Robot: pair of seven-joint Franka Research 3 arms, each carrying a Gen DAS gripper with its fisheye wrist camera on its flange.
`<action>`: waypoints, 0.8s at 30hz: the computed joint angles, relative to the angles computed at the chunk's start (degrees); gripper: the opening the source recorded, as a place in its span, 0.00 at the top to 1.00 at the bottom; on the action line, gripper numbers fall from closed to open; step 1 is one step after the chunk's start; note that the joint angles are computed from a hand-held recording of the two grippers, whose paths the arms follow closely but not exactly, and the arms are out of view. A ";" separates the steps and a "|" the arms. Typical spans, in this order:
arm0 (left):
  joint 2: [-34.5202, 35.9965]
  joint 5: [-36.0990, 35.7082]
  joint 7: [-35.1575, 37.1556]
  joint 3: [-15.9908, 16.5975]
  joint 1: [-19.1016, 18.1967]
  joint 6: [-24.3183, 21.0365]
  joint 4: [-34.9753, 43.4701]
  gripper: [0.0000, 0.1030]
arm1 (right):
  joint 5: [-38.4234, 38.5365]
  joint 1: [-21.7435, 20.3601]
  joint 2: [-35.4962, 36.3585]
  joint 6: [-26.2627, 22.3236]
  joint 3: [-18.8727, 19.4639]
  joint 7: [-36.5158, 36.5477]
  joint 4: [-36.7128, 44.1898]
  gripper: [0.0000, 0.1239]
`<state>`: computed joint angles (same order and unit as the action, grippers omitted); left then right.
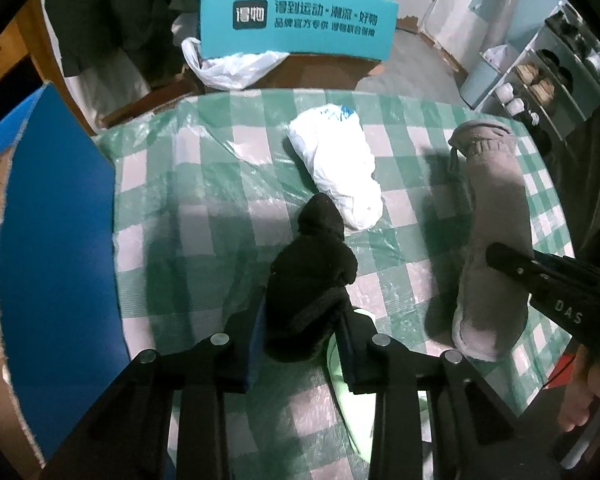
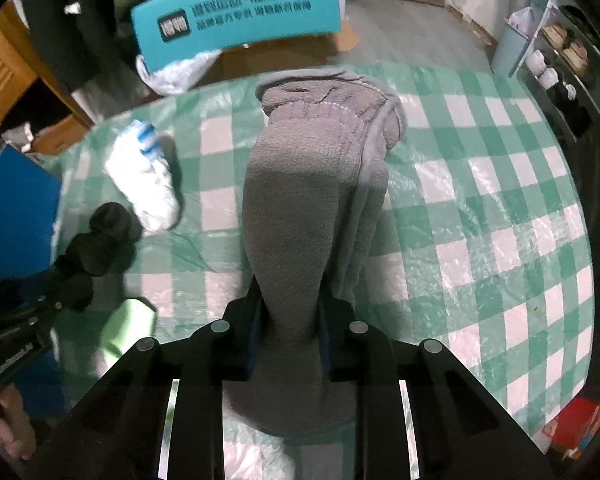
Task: Organize soft objects
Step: 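Lift the black glove with the left gripper while the right gripper lifts the grey sock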
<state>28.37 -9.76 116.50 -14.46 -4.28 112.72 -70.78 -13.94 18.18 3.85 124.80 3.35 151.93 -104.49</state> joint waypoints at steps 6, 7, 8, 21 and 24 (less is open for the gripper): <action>-1.07 -1.43 0.18 -0.05 1.05 -0.45 0.37 0.70 | 0.05 0.06 -2.99 1.52 0.70 0.01 -1.47 0.83; -1.30 -1.55 0.28 -0.02 1.15 -0.51 0.34 0.70 | 0.08 0.02 -3.33 1.48 0.87 -0.12 -1.48 0.83; -1.71 -1.76 0.46 0.00 1.33 -0.42 0.10 0.70 | -0.19 -0.03 -3.36 1.52 1.02 0.00 -1.33 0.83; -6.25 -5.75 2.74 0.48 3.62 -0.88 -2.19 0.70 | -3.15 0.01 -6.31 0.88 2.75 1.07 -0.44 0.83; -7.76 -6.41 3.64 0.73 3.93 -0.79 -3.44 0.70 | -3.70 0.13 -6.44 0.56 3.15 0.79 0.20 0.83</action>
<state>20.62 -16.17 120.14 -13.73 -0.35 111.93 -74.22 -17.64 18.31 -2.60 125.36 6.50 152.72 -104.29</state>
